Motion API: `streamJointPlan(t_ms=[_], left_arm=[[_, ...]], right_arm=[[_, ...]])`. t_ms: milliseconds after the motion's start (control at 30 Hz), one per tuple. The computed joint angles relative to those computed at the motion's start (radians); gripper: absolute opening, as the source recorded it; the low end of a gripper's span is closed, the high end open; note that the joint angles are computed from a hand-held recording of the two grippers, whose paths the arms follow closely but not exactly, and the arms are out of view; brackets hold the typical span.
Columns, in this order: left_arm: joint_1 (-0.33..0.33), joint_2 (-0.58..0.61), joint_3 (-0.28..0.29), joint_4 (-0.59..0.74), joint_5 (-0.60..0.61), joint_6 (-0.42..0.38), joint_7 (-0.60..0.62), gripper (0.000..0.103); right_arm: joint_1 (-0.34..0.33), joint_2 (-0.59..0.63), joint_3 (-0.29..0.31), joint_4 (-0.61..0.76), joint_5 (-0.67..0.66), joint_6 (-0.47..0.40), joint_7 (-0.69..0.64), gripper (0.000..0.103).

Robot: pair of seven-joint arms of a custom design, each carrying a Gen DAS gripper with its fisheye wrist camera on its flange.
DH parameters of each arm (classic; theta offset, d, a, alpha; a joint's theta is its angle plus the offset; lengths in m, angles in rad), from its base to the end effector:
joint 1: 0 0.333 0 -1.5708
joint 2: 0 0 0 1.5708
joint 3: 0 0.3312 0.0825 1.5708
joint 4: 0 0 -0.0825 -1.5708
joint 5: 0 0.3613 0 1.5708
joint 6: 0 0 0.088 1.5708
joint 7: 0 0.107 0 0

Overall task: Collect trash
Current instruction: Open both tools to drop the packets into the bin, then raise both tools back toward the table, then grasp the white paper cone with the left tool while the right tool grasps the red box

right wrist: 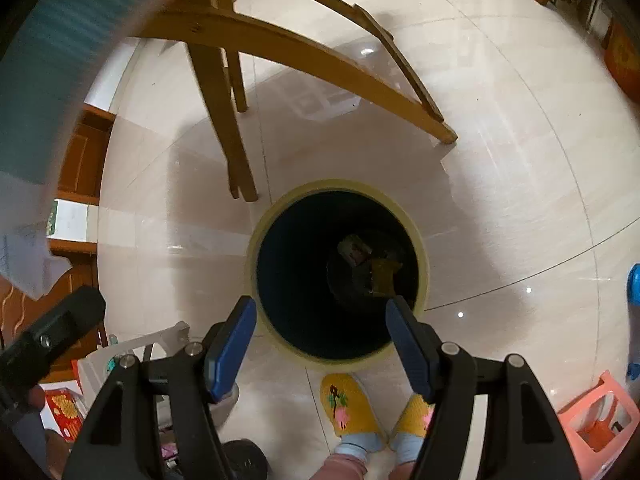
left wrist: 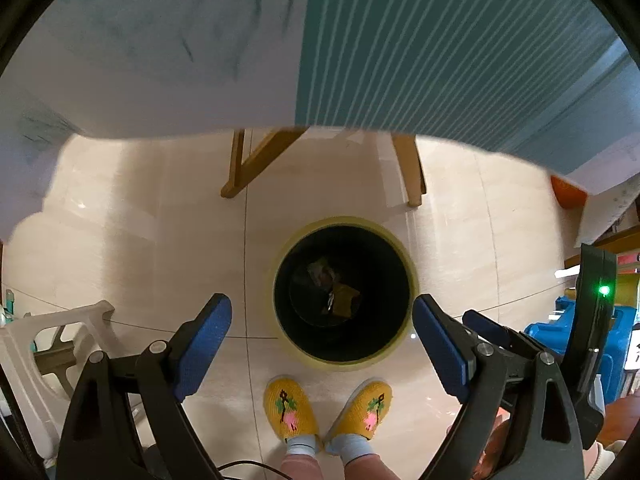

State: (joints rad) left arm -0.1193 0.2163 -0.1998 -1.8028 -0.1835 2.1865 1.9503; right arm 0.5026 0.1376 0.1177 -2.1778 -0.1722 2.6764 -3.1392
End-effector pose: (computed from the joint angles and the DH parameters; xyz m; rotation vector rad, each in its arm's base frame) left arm 0.5868 -0.1918 0.4690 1.4509 -2.7404 0.4089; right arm 0.4605 0.3334 0.3968 -1.0193 2.5755 0.0373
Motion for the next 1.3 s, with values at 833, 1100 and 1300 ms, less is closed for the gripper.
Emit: streamJointPlan(t_ms=[833, 1100, 1300], left_arm=[[0.021, -0.113, 0.023, 0.472, -0.095, -0.400, 0.006, 0.091], [0.008, -0.096, 0.010, 0.654, -0.106, -0.385, -0.025, 0.091], [-0.025, -0.049, -0.003, 0.787, -0.046, -0.358, -0.061, 0.091]], right_arm=[[-0.019, -0.218, 0.089, 0.442, -0.073, -0.580, -0.153, 0.068], [-0.013, -0.194, 0.102, 0.648, -0.181, -0.698, -0.256, 0.068], [-0.018, -0.185, 0.089, 0.736, -0.256, -0.710, -0.332, 0.068]])
